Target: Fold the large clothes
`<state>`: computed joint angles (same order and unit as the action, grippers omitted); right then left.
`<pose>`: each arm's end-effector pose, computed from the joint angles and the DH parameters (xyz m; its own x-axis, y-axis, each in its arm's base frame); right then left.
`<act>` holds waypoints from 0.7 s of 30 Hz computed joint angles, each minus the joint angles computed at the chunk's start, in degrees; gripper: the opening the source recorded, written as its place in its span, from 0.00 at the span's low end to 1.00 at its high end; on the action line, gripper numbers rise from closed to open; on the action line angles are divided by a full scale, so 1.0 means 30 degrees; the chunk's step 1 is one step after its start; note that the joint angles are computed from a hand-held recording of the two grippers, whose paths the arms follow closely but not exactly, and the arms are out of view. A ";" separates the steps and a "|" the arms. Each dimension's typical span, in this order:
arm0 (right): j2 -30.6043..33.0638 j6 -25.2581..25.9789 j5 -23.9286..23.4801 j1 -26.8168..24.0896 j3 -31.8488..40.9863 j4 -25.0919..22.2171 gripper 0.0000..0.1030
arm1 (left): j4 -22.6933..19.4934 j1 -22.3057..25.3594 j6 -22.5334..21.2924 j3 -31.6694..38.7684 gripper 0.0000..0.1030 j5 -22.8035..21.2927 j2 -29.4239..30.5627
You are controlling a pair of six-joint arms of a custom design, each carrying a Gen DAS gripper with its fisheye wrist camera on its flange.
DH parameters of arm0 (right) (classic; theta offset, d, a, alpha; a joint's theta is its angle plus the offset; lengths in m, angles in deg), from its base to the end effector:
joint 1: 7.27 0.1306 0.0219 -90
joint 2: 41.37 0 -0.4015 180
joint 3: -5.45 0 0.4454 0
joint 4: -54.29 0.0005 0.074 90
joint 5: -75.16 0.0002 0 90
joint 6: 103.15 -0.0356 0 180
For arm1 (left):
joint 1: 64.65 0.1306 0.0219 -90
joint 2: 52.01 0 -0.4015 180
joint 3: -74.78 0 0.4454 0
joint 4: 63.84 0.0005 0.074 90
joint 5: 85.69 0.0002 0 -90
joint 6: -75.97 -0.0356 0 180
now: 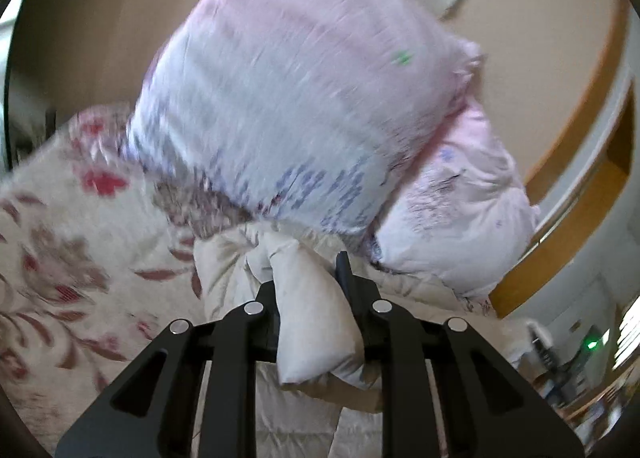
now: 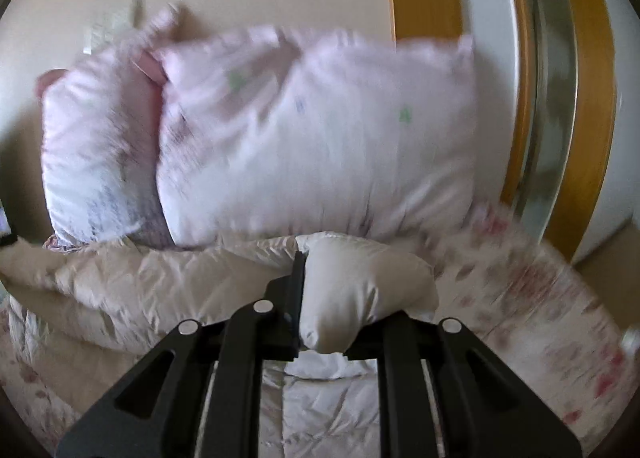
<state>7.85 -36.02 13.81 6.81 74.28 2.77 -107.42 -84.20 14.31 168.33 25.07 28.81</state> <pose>0.2647 0.0483 0.5283 -0.4019 0.2508 -0.8806 0.3663 0.9255 0.0964 0.4520 -0.1744 0.5699 -0.7100 -0.2189 -0.6693 0.2984 0.7674 -0.5675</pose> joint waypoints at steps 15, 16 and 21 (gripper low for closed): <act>0.3413 -0.3999 -0.8433 -0.5157 0.1002 0.1779 0.54 | 0.3391 0.1132 0.6059 -0.0297 0.53 0.4138 0.2160; 0.3508 -0.4407 -0.8902 -0.5448 0.1104 0.2133 0.61 | 0.3824 0.1182 0.6566 -0.0357 0.62 0.4206 0.2114; 0.2745 -0.4563 -0.8930 -0.5970 0.1125 0.3121 0.69 | 0.6156 0.1699 0.7510 -0.0968 0.72 0.3978 0.1120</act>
